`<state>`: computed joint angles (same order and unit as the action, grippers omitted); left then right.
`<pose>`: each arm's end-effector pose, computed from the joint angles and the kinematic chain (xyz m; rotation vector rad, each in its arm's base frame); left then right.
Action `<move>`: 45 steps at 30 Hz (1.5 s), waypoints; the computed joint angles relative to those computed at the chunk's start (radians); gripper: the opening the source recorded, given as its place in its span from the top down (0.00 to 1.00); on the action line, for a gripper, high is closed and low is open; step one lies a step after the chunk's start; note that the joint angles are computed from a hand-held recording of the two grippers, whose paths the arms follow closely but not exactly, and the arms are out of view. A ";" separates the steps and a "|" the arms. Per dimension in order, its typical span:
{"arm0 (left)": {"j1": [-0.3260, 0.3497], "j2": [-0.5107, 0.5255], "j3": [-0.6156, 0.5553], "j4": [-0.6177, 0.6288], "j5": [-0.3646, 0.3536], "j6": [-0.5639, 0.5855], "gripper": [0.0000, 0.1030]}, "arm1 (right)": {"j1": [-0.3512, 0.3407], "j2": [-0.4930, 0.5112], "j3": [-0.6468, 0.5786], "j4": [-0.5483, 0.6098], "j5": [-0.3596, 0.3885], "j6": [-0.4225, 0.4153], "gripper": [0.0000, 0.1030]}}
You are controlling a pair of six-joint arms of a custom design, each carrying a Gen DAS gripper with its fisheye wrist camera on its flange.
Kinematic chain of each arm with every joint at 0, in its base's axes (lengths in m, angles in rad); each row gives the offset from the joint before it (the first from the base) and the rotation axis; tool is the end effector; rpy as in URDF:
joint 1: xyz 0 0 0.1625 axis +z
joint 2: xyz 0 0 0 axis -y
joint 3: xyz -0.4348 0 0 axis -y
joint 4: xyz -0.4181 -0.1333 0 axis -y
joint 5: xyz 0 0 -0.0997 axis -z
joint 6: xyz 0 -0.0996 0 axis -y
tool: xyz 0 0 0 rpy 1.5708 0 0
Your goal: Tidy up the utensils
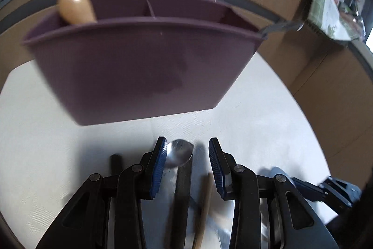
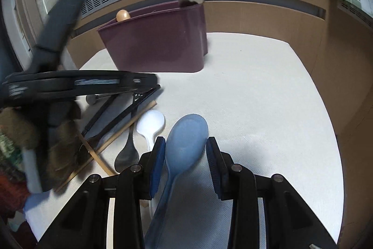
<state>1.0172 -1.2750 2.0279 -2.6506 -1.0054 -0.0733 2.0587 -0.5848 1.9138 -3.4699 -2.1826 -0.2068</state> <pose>-0.1321 -0.5688 0.2449 0.5030 2.5839 -0.6480 0.3441 -0.4860 -0.0182 0.6318 -2.4230 0.8337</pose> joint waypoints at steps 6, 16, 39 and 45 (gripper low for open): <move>0.015 -0.082 0.048 0.033 -0.073 0.071 0.63 | -0.008 -0.009 0.018 -0.023 0.016 0.004 0.67; 0.019 -0.364 0.211 0.118 -0.073 -0.031 0.63 | -0.015 -0.016 0.032 -0.023 0.033 0.011 0.67; 0.006 -0.327 0.221 -0.136 0.245 -0.295 0.64 | -0.021 -0.023 0.050 -0.045 0.058 0.011 0.67; 0.055 -0.267 0.160 -0.063 0.213 -0.374 0.64 | -0.022 -0.025 0.057 -0.060 0.066 0.006 0.67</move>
